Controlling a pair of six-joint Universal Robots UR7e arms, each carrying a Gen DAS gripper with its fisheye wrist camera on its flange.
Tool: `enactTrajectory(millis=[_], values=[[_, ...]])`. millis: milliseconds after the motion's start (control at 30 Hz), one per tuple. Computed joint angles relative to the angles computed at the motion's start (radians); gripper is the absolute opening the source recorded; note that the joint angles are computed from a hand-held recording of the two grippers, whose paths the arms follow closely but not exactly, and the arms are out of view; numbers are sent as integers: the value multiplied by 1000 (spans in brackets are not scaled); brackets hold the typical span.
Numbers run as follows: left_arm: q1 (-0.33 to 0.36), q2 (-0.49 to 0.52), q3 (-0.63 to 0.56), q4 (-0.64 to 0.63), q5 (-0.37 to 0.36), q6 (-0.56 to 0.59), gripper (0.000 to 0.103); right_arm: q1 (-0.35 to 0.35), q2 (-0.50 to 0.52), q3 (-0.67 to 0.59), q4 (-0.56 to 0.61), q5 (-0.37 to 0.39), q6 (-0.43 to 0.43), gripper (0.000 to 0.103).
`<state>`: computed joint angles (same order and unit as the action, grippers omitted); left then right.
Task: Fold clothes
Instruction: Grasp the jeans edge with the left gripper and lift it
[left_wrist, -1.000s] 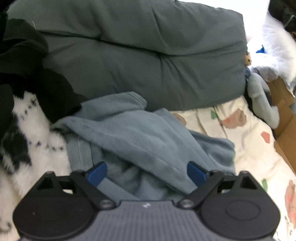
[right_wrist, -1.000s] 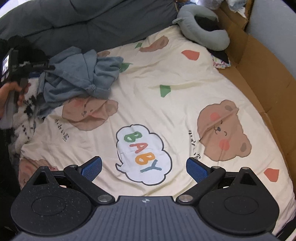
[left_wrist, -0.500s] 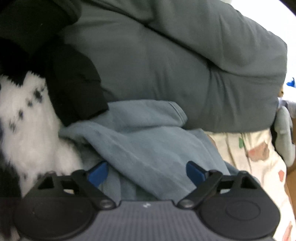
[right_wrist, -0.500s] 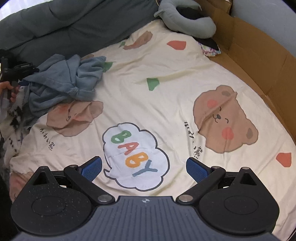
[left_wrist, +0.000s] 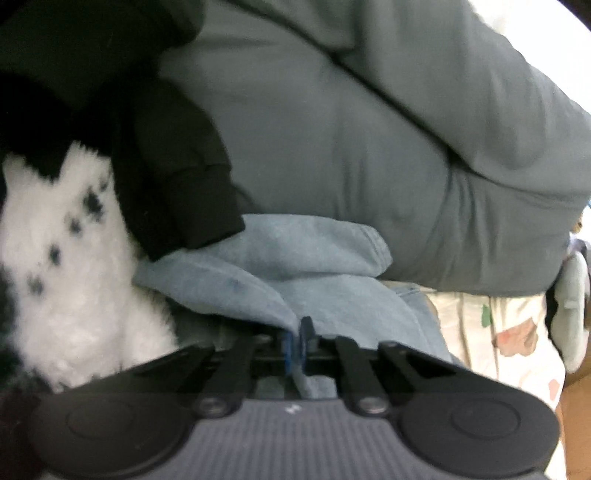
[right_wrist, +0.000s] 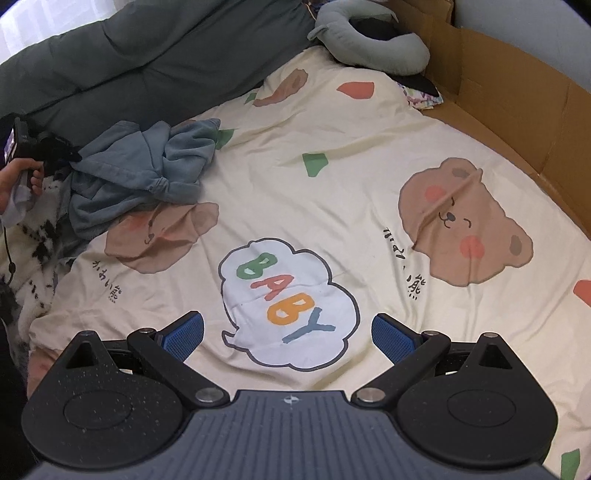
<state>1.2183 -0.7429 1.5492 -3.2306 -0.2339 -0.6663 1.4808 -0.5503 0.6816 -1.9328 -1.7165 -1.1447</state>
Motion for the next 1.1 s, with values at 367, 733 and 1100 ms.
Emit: enactTrajectory(millis=[367,733,1100], values=[[-78,74,-46,-230,-75,299,3,-14,19,-45,33,12,34,100],[-149,186,-165,-180,-38,471,3,-24,15,-46,60,16,29,100],[-183,250,-192,-265,-108,540,2,-28,9,-33,82,25,30,100]])
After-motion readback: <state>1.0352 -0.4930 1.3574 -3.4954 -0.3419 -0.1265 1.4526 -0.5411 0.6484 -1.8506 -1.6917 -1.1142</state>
